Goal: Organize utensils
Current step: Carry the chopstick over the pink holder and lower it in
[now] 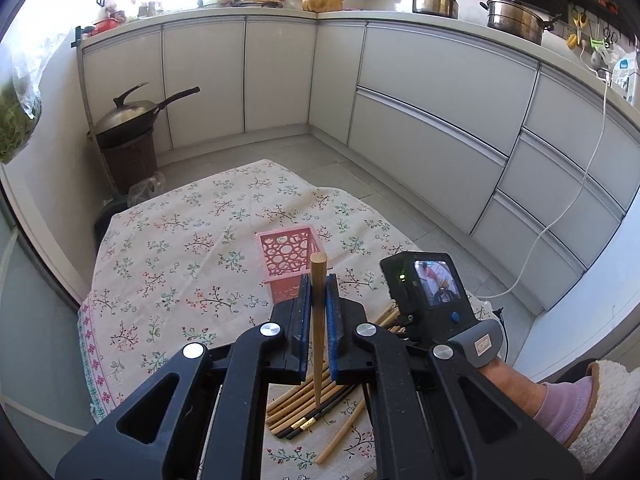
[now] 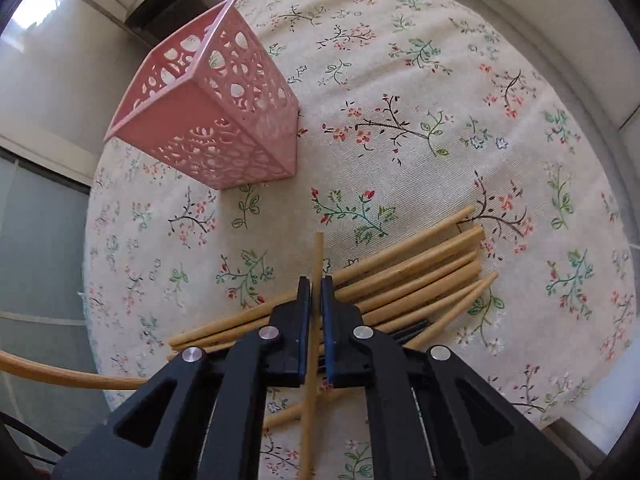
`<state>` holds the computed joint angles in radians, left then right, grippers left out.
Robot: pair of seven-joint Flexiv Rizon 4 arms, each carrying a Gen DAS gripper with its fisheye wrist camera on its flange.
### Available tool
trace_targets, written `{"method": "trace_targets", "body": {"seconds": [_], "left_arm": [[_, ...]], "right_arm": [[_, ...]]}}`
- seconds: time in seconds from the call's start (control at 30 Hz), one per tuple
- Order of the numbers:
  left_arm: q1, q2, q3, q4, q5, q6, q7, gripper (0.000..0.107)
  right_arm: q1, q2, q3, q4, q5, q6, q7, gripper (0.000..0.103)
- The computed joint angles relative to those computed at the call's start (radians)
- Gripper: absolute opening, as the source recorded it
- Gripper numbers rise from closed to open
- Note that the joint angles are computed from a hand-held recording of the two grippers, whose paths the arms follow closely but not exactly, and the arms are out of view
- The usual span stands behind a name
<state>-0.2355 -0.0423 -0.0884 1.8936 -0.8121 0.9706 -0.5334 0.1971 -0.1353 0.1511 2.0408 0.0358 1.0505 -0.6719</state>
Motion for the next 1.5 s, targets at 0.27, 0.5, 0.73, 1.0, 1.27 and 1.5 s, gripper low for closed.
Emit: {"method": "trace_targets", "body": {"seconds": [0.27,0.5,0.73,1.0,1.27,1.5], "left_arm": [[-0.004,0.01,0.001,0.006,-0.042,0.018,0.007,0.007],[-0.009,0.03,0.007,0.0,-0.119,0.014,0.013,0.006],[-0.016,0.005,-0.008,-0.075,-0.195,0.069,-0.055,0.006],[-0.027,-0.085,-0.058,-0.221,-0.217,0.208,-0.117,0.006],[-0.01,-0.229,-0.081,-0.339,0.012,0.243,-0.323,0.007],[0.058,-0.262,-0.117,-0.348,0.034,0.175,-0.426,0.026]], "right_arm": [[-0.017,0.162,0.004,0.121,-0.053,0.12,0.075,0.005],[-0.063,0.326,0.031,0.212,-0.217,0.202,0.2,0.005],[-0.172,0.382,0.033,0.188,-0.356,0.29,0.319,0.005],[-0.314,0.33,0.039,0.086,-0.593,0.398,0.471,0.006],[-0.279,0.239,-0.017,0.007,-0.653,0.416,0.482,0.006],[-0.23,0.195,-0.049,-0.016,-0.631,0.386,0.463,0.006]]}}
